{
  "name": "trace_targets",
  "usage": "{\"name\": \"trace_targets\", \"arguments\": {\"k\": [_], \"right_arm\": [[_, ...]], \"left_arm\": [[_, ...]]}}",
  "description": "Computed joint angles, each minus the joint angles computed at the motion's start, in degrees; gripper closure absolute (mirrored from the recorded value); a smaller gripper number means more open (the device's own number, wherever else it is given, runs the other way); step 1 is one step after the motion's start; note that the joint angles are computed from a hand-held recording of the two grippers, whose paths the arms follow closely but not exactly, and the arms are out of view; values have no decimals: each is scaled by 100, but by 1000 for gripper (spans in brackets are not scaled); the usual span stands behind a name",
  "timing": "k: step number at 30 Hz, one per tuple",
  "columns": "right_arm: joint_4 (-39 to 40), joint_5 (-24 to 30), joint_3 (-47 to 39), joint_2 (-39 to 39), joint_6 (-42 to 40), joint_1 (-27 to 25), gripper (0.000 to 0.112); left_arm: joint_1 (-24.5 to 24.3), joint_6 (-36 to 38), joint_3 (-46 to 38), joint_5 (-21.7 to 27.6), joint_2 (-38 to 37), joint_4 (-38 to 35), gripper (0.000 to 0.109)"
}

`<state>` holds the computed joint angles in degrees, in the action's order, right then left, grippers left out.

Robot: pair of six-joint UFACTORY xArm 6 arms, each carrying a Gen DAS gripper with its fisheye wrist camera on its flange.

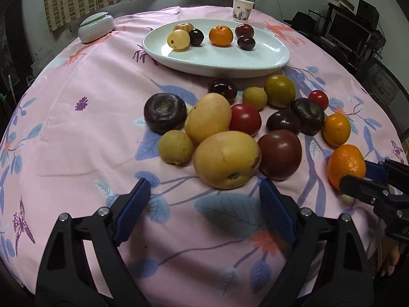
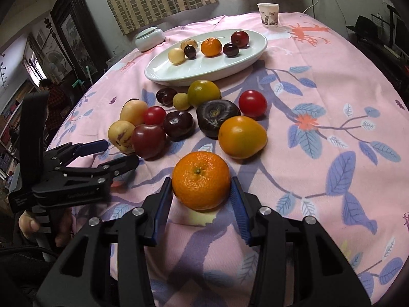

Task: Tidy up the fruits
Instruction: 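Grasp the orange with the right tool while the left tool grasps the large yellow pear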

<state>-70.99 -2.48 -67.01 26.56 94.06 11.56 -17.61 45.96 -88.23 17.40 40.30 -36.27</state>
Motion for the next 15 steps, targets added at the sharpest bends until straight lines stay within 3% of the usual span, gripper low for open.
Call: {"name": "trace_targets", "arguments": {"k": [5, 9, 15], "right_arm": [[-528, -165, -49, 14, 505, -83, 66], [-769, -205, -73, 7, 744, -107, 66], [-647, -190, -34, -22, 677, -94, 66]], "left_arm": [[-74, -405, -200, -146, 135, 246, 40], [-31, 3, -492, 250, 227, -417, 63], [-14, 617, -160, 342, -102, -1102, 63]]}}
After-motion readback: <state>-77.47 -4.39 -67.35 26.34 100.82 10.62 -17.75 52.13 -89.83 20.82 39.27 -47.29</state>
